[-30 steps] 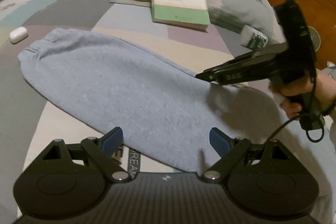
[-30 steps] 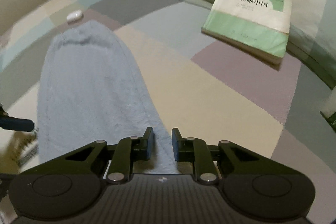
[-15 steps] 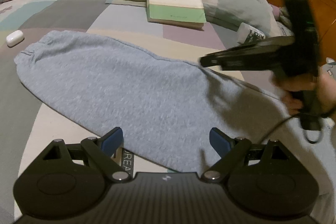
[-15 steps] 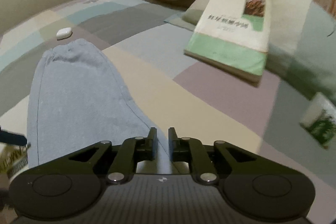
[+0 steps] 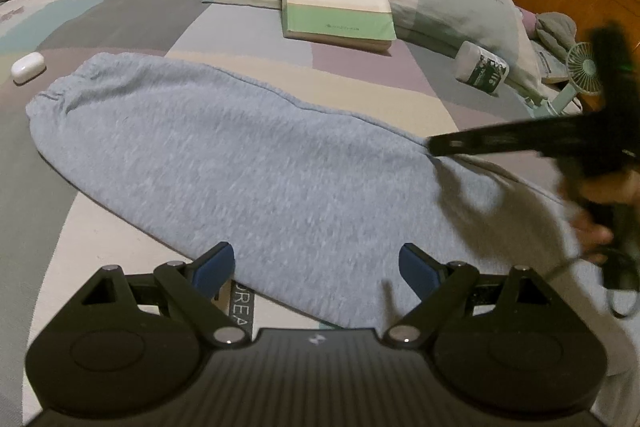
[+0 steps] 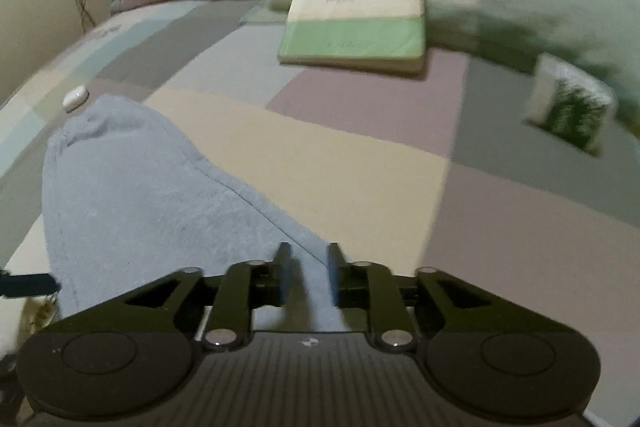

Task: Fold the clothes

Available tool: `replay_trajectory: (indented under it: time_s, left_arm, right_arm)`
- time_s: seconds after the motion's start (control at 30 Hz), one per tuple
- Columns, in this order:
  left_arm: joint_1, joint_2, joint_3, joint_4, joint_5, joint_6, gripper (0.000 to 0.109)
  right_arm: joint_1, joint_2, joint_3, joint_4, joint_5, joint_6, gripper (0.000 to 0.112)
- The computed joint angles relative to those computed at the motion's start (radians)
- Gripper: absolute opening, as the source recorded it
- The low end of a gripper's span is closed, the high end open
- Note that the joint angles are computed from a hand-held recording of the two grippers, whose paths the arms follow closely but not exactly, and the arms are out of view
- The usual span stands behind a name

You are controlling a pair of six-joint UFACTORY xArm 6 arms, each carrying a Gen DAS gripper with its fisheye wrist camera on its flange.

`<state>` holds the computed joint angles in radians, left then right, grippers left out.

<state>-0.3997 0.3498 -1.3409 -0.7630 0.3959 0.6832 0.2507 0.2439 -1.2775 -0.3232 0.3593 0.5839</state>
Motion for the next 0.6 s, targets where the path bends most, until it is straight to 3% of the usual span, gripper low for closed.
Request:
replay_trajectory:
  time_s: [0.07,0.13,0.27,0.33,0.47,0.53,0.6]
  left_arm:
    - [-0.003,-0.001,0.001,-0.003,0.0,0.002,0.089]
    - [-0.008,-0.003,0.003,-0.002,-0.004,0.001,0.089]
    - [-0.033,-0.004,0.007,0.01,-0.021,-0.003,0.089]
    - [-0.05,-0.004,0.005,0.046,-0.019,-0.046,0.089]
    - [-0.11,-0.014,0.004,0.219,-0.009,-0.099,0.089]
    - [-0.14,-0.013,-0.023,0.275,0.027,-0.097,0.089]
    - [-0.174,0.003,-0.088,0.257,0.107,-0.049,0.089]
  right_arm:
    - [0.008,-0.152,0.146,-0.126,0.014,0.14,0.045]
    - [0.022,-0.33,0.314,-0.26,0.049,0.323,0.062]
    - [0.107,-0.641,0.573,-0.468,0.29,0.67,0.075]
    - [0.152,-0.745,0.66,-0.489,0.414,0.786,0.08]
    - [0.219,-0.863,0.768,-0.52,0.547,0.917,0.089]
    - [0.237,-0.912,0.814,-0.537,0.56,0.94,0.102]
    - [0.233,-0.939,0.84,-0.539,0.536,0.927,0.103]
